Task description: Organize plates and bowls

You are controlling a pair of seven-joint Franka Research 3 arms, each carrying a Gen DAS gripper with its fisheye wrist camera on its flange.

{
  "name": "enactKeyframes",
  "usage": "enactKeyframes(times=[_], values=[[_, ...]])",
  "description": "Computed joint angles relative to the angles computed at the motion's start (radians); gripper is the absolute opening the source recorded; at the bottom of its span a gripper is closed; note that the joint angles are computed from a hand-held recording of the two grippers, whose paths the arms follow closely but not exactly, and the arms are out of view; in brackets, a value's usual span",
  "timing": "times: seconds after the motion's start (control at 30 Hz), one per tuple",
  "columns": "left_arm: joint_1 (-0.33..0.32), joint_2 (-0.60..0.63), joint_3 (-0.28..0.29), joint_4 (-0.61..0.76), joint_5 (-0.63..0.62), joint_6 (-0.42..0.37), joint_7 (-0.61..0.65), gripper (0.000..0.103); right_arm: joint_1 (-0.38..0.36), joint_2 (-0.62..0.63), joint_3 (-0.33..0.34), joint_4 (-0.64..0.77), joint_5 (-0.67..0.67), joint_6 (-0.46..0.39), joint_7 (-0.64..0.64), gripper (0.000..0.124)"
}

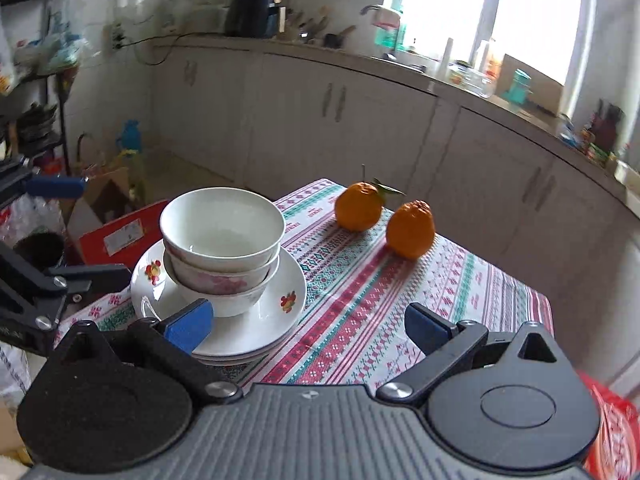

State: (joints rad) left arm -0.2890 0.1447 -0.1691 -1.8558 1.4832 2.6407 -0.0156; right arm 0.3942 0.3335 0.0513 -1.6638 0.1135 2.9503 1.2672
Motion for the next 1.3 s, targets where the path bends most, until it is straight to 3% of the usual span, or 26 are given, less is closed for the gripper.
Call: enactKeyframes(times=[0.1, 0.17, 0.27, 0.37, 0.6, 0.83, 1.1, 1.3], values=[[-0.03, -0.017, -0.022, -0.009, -0.056, -0.101, -0.08, 0.102, 0.117, -0.063, -0.138, -0.105, -0.122, 0.065, 0.221, 0.103], [-0.042, -0.018, -0.035, -0.002, -0.123, -0.151, -0.061, 0.102, 0.174, -0.096, -0.211, -0.159, -0.221, 0.091, 0.371, 0.103], [-0.074, -0.02, -0.053, 0.009, -0.189, -0.271, -0.029, 0.102, 0.212, -0.126, -0.266, -0.202, -0.34, 0.103, 0.521, 0.103], [-0.088, -0.029, -0.058, 0.006, -0.202, -0.304, -0.031, 0.102, 0.259, -0.15, -0.329, -0.229, -0.498, 0.101, 0.669, 0.103], [-0.105, -0.025, -0.066, 0.021, -0.209, -0.34, -0.008, 0.102, 0.235, -0.182, -0.32, -0.258, -0.673, 0.112, 0.836, 0.103], [-0.112, -0.021, -0.064, 0.029, -0.234, -0.359, -0.01, 0.102, 0.174, -0.186, -0.258, -0.252, -0.767, 0.1, 0.915, 0.103], [-0.115, -0.013, -0.061, 0.037, -0.243, -0.363, -0.007, 0.102, 0.084, -0.189, -0.166, -0.246, -0.814, 0.086, 0.95, 0.103], [-0.118, -0.007, -0.059, 0.044, -0.254, -0.368, 0.003, 0.102, 0.054, -0.191, -0.135, -0.249, -0.82, 0.09, 0.955, 0.103]])
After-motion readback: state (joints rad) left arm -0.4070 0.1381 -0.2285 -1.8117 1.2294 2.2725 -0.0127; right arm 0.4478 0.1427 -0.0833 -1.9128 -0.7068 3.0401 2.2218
